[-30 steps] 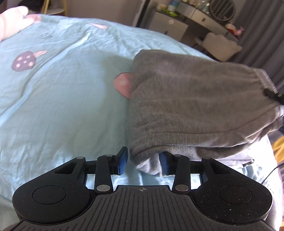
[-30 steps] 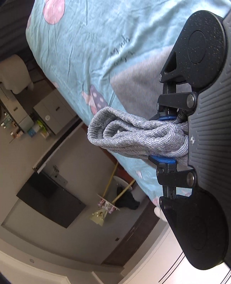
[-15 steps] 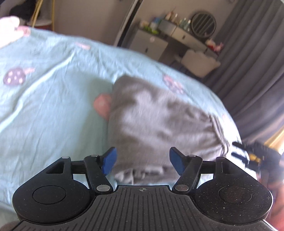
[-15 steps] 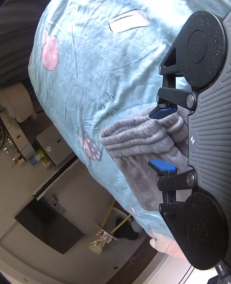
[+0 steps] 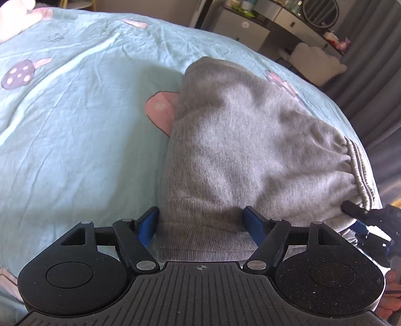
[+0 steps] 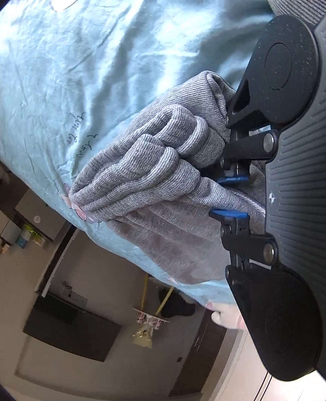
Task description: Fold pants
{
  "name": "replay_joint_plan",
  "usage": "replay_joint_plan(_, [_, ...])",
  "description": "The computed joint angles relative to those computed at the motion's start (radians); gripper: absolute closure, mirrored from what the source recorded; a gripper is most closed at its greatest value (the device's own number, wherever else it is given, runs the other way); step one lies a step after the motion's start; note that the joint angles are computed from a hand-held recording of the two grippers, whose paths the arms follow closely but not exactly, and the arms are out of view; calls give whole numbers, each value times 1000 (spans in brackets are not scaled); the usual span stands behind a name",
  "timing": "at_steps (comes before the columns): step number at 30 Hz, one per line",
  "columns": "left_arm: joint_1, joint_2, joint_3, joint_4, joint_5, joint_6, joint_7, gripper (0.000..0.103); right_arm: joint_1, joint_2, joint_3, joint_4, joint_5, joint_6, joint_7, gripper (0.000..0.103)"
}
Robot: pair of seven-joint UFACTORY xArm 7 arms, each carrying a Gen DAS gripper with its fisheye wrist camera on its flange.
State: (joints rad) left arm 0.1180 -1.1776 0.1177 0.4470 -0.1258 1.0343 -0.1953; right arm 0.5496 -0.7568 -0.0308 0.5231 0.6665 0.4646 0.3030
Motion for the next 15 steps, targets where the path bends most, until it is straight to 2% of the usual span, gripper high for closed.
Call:
replay_joint_plan(1, [-1, -7, -1, -3, 2, -1, 4, 25, -25, 2, 30, 10, -37, 4, 12, 91])
replay_joint_plan(3, [-2, -16, -4, -5, 9, 1, 10, 25, -23, -17, 48, 7, -64, -26, -1, 93])
replay_joint_plan(5, [0, -16, -7, -3, 11, 10, 6, 24, 68, -62, -21, -29, 6, -104, -64, 93])
replay_joint_plan(6, [0, -13, -7, -2, 11, 11, 3, 23, 73, -76, -36, -36, 8, -104, -57, 93])
replay_joint_plan(7, [0, -8, -4, 0, 10, 15, 1, 22, 36, -69, -25, -28, -32, -65, -33, 93])
replay_joint_plan(8, [-1, -4, -2, 2, 9, 19, 0, 21, -42, -55, 21, -7, -107, 14, 9, 93])
replay_joint_plan(9, [-1, 1, -1, 4, 9, 25, 0, 20, -79, -41, 39, 6, -141, 75, 20, 93])
replay_joint_plan(11, [2, 4, -5, 6, 14, 30, 0, 20, -73, -39, 13, 16, -125, 122, 46, 93])
replay_joint_plan(15, [4, -11, 4, 5, 8, 23, -1, 22, -85, -93, -13, 24, -123, 164, 0, 84])
